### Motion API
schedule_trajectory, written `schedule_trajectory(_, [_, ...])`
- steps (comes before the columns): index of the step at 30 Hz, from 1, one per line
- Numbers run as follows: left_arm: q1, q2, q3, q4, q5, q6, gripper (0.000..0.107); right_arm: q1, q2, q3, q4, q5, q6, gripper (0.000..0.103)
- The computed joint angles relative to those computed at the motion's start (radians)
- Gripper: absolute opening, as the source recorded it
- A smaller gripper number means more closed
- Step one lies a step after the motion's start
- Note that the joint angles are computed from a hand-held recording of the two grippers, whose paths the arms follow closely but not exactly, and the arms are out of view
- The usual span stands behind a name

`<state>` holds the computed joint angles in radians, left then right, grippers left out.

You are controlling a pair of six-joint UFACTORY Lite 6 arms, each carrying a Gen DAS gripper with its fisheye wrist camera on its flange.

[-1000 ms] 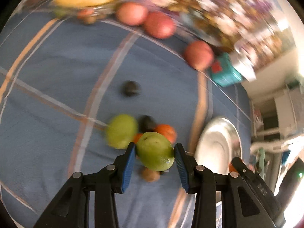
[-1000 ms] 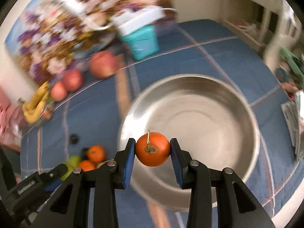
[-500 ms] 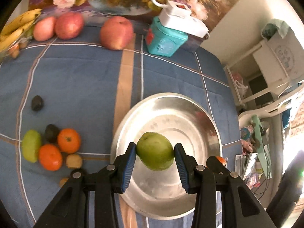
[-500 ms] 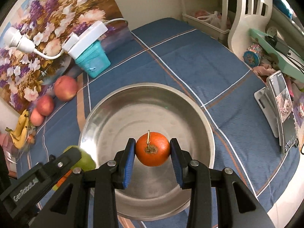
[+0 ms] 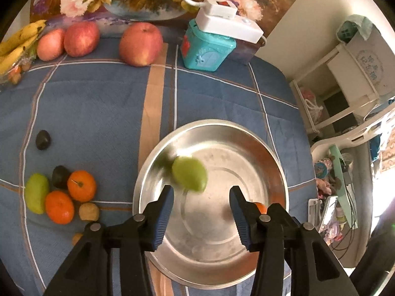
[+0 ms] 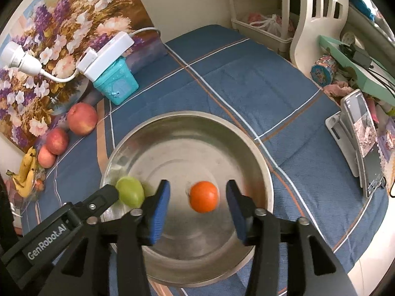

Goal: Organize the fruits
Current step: 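Open the left tool to drop the mango while the right tool drops the orange, then move both tools back toward the remaining fruit cluster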

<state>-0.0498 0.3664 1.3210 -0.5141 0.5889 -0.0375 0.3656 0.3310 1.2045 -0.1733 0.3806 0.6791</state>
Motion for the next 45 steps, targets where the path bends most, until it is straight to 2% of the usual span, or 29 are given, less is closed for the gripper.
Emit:
schedule_trajectory(4, [0.018, -0.023, -0.015, 0.027, 0.005, -0.015, 0.052, 0.000, -0.003, -0.002, 0.019, -0.002, -0.017, 0.052])
schedule_trajectory(8, [0.048, -0.065, -0.053, 0.123, 0.001, -0.084, 0.063, 0.010, 0.005, 0.007, 0.029, 0.005, -0.026, 0.054])
schedule_trajectory(9, [0.059, -0.075, -0.063, 0.147, -0.002, -0.098, 0.067, 0.014, 0.009, 0.011, 0.033, 0.007, -0.030, 0.058])
schedule_trajectory(10, [0.075, -0.092, -0.080, 0.192, -0.005, -0.127, 0.069, 0.018, 0.011, 0.013, 0.034, 0.009, -0.032, 0.066])
schedule_trajectory(12, [0.103, -0.125, -0.112, 0.314, -0.012, -0.221, 0.081, 0.034, 0.023, 0.029, 0.024, 0.023, -0.022, 0.081])
schedule_trajectory(17, [0.180, -0.217, -0.195, 0.602, -0.034, -0.439, 0.103, 0.090, 0.050, 0.071, 0.008, 0.045, -0.009, 0.084])
schedule_trajectory(21, [0.245, -0.289, -0.269, 0.786, -0.042, -0.553, 0.103, 0.155, 0.071, 0.105, -0.085, 0.069, 0.062, 0.085])
schedule_trajectory(22, [0.260, -0.298, -0.283, 0.810, -0.041, -0.564, 0.103, 0.166, 0.072, 0.109, -0.103, 0.072, 0.079, 0.092])
schedule_trajectory(24, [0.285, -0.324, -0.316, 0.859, -0.044, -0.591, 0.103, 0.192, 0.075, 0.116, -0.135, 0.072, 0.109, 0.098])
schedule_trajectory(33, [0.337, -0.415, -0.441, 1.100, -0.046, -0.721, 0.103, 0.319, 0.086, 0.154, -0.333, 0.106, 0.292, 0.099])
schedule_trajectory(36, [0.350, -0.465, -0.474, 1.127, -0.050, -0.725, 0.103, 0.348, 0.100, 0.173, -0.370, 0.108, 0.324, 0.099])
schedule_trajectory(42, [0.408, -0.548, -0.526, 1.079, -0.043, -0.614, 0.103, 0.401, 0.147, 0.217, -0.368, 0.142, 0.314, 0.099])
schedule_trajectory(45, [0.453, -0.585, -0.546, 1.058, -0.071, -0.571, 0.103, 0.421, 0.156, 0.228, -0.354, 0.151, 0.295, 0.099])
